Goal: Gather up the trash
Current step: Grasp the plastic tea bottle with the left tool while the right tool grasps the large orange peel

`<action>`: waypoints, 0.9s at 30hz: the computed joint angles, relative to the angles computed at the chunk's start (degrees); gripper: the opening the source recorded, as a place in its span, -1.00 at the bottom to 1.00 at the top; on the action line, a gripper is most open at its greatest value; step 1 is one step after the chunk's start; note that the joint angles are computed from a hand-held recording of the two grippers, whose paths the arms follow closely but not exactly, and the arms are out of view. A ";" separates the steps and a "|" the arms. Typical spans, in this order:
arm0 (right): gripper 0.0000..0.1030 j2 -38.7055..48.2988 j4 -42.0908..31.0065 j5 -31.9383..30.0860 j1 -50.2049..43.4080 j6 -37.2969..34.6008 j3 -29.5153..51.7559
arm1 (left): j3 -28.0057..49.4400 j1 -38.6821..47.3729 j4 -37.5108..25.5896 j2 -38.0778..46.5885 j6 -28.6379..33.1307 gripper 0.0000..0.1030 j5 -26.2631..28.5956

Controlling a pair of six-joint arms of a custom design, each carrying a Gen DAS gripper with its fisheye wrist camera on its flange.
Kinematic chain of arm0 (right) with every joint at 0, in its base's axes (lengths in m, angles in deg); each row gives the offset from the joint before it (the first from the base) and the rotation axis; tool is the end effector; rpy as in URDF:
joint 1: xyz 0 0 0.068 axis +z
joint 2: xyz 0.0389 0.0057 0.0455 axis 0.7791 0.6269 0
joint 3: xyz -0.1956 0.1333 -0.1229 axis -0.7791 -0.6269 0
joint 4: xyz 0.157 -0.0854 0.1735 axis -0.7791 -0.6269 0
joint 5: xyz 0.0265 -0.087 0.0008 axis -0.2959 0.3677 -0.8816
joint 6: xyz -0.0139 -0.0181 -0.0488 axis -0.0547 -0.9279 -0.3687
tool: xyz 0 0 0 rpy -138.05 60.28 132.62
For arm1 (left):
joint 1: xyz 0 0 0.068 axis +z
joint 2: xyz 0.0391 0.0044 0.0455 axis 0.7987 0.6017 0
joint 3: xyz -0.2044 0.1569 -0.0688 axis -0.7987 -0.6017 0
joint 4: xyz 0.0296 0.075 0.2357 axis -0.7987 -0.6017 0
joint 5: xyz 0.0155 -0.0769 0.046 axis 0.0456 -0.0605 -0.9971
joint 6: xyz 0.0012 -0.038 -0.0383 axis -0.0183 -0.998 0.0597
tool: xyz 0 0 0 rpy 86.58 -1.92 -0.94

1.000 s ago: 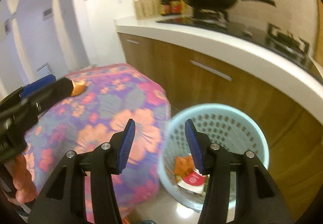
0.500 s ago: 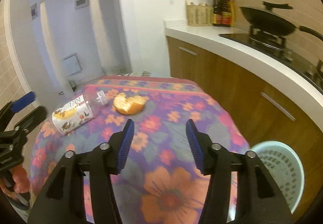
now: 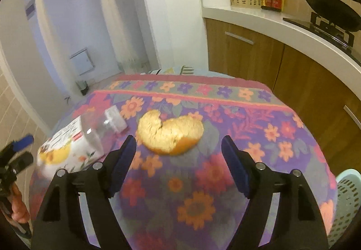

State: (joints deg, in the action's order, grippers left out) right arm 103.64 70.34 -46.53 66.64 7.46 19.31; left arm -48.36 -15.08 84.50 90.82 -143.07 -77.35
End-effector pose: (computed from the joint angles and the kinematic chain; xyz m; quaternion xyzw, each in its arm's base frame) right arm 0.2145 0.0644 0.1423 -0.1106 0.9056 0.1340 0.3869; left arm 0.0976 -0.1822 0.1337 -0.0035 0.8930 -0.1254 0.4322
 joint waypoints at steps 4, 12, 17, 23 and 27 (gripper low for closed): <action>0.44 5.32 5.55 -0.12 0.21 0.52 0.18 | -0.52 2.28 6.52 4.04 4.84 0.70 5.08; 0.60 6.65 6.66 3.69 3.60 -1.90 0.23 | 9.92 2.52 3.03 17.28 8.36 0.67 5.54; 0.66 7.80 6.01 7.37 7.25 -3.78 1.04 | 16.51 5.19 -2.29 23.27 5.44 0.29 9.22; 0.67 12.53 2.68 8.53 7.74 -3.59 5.39 | 16.43 5.07 1.30 24.84 1.71 0.18 8.86; 0.67 17.16 1.18 11.38 9.20 -3.50 9.73 | 19.27 3.88 -1.95 26.82 1.01 0.17 6.54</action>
State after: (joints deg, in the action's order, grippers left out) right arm 120.80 71.52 -35.15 75.84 3.96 29.04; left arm -29.09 -11.20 82.55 117.64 -142.07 -70.81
